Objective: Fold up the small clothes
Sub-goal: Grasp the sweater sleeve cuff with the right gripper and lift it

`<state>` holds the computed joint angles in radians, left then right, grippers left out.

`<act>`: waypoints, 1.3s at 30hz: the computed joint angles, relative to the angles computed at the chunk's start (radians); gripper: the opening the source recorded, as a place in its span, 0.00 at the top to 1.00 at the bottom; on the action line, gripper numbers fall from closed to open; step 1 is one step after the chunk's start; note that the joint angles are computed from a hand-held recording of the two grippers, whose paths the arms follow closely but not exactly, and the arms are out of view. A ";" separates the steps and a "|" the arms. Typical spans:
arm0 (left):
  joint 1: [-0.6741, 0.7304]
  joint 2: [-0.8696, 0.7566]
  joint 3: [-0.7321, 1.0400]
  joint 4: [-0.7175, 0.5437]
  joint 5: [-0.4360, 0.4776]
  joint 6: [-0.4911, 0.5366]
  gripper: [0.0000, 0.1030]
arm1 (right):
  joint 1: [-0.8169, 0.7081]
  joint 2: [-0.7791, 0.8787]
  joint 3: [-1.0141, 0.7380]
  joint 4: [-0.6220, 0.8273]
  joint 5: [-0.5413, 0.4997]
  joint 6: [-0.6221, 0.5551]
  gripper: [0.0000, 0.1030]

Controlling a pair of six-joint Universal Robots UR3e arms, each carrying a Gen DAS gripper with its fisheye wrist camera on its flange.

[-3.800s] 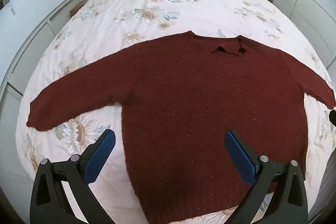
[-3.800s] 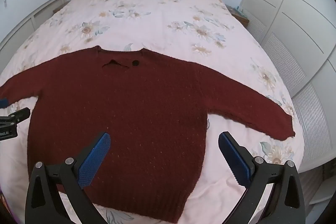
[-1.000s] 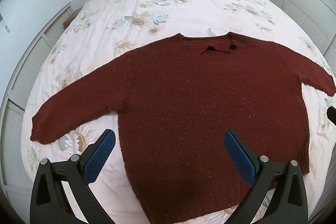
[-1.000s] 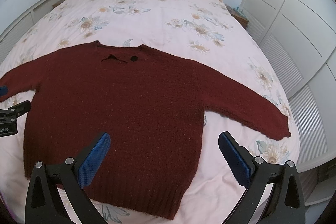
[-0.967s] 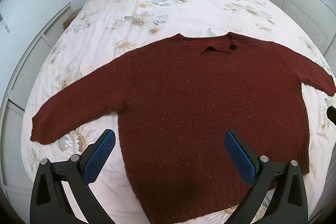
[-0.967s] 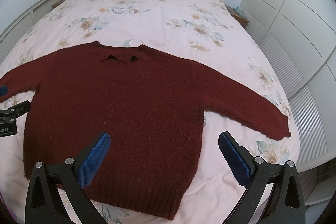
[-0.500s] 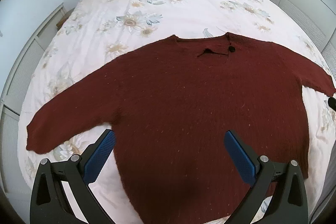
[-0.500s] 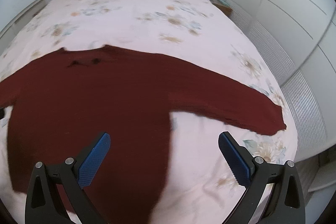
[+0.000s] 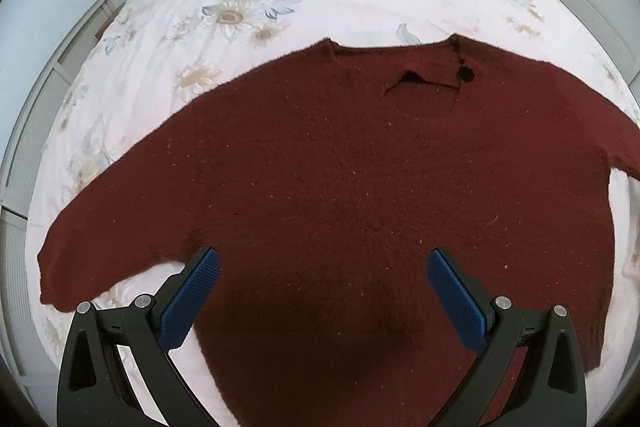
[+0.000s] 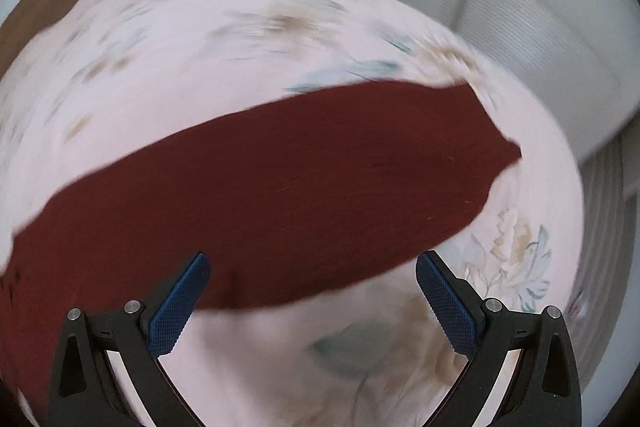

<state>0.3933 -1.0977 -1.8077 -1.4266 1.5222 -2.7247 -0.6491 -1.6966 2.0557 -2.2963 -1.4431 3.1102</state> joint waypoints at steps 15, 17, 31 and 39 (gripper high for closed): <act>0.164 0.025 -0.033 -0.037 -0.071 0.061 0.01 | -0.152 0.162 -0.058 -0.020 0.100 0.041 0.65; 0.174 0.030 -0.036 -0.038 -0.067 0.062 0.01 | -0.162 0.148 -0.087 0.004 0.137 -0.002 0.83; 0.344 0.124 -0.033 -0.138 -0.150 0.203 0.01 | 0.287 -0.002 -0.500 0.239 0.183 0.027 0.85; 0.418 0.129 -0.034 -0.112 -0.167 0.254 0.01 | 0.697 0.336 -1.033 0.325 0.125 0.197 0.86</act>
